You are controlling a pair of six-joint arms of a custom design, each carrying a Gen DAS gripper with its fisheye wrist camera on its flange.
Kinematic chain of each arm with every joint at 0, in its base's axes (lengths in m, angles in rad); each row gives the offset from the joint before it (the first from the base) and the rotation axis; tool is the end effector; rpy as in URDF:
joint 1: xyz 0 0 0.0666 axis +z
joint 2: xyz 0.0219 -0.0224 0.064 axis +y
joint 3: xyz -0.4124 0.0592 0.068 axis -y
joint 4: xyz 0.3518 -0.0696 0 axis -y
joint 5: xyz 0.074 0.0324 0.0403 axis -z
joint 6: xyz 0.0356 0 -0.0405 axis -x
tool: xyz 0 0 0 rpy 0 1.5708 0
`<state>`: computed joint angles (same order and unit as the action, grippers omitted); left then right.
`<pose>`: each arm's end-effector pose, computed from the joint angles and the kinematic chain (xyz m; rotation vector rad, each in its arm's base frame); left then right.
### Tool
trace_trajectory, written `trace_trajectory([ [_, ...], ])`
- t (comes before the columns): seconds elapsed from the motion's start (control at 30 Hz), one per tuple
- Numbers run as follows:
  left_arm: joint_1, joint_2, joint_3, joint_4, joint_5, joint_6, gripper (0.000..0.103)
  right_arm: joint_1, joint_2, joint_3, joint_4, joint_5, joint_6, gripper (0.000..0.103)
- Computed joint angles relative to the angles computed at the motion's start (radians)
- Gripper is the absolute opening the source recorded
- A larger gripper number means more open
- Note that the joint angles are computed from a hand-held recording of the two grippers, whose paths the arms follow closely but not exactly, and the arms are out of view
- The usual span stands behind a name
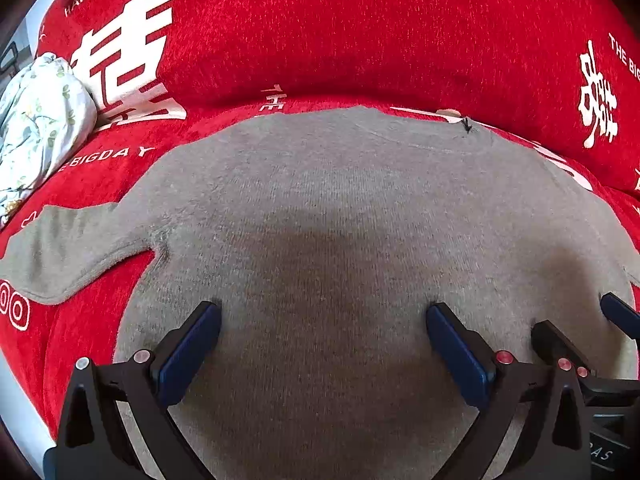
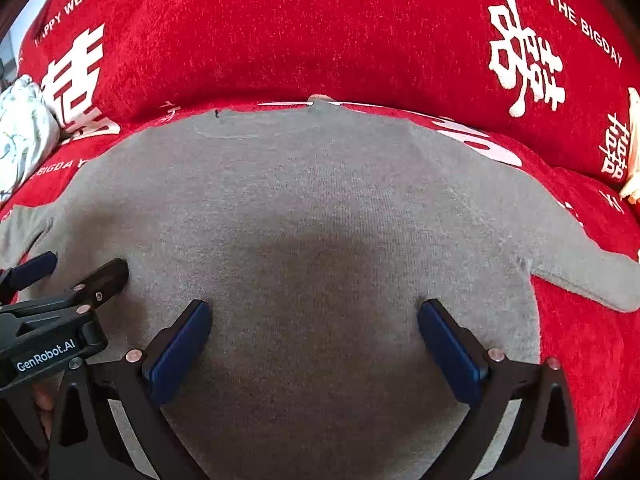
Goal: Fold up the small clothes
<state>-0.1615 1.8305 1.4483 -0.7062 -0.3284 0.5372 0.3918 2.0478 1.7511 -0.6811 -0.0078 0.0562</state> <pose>0.5641 -0.0807 0.2850 -0.5838 2.5093 0.1840 0.6185 0.2554 0.2719 -0.5704 2.4901 0.1402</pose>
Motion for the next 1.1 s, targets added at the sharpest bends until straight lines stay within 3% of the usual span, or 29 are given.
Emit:
trace_trajectory([
  [0.17, 0.002, 0.005, 0.014, -0.028, 0.010, 0.006, 0.103, 0.003, 0.006, 0.030, -0.052, 0.013, 0.026, 0.103],
  [0.37, 0.026, 0.046, 0.123, -0.210, 0.097, 0.009, 0.103, 0.002, 0.085, 0.230, -0.323, 0.005, 0.042, 0.103],
  [0.47, 0.033, 0.066, 0.170, -0.282, 0.127, 0.016, 0.103, 0.004, 0.110, 0.300, -0.406, 0.002, 0.049, 0.103],
  [0.87, 0.012, 0.055, 0.191, -0.295, 0.092, 0.035, 0.103, -0.011, 0.097, 0.335, -0.393, 0.011, 0.032, 0.103],
  [1.1, 0.005, 0.069, 0.237, -0.313, 0.122, 0.053, 0.103, -0.039, 0.098, 0.350, -0.377, 0.005, 0.007, 0.103],
])
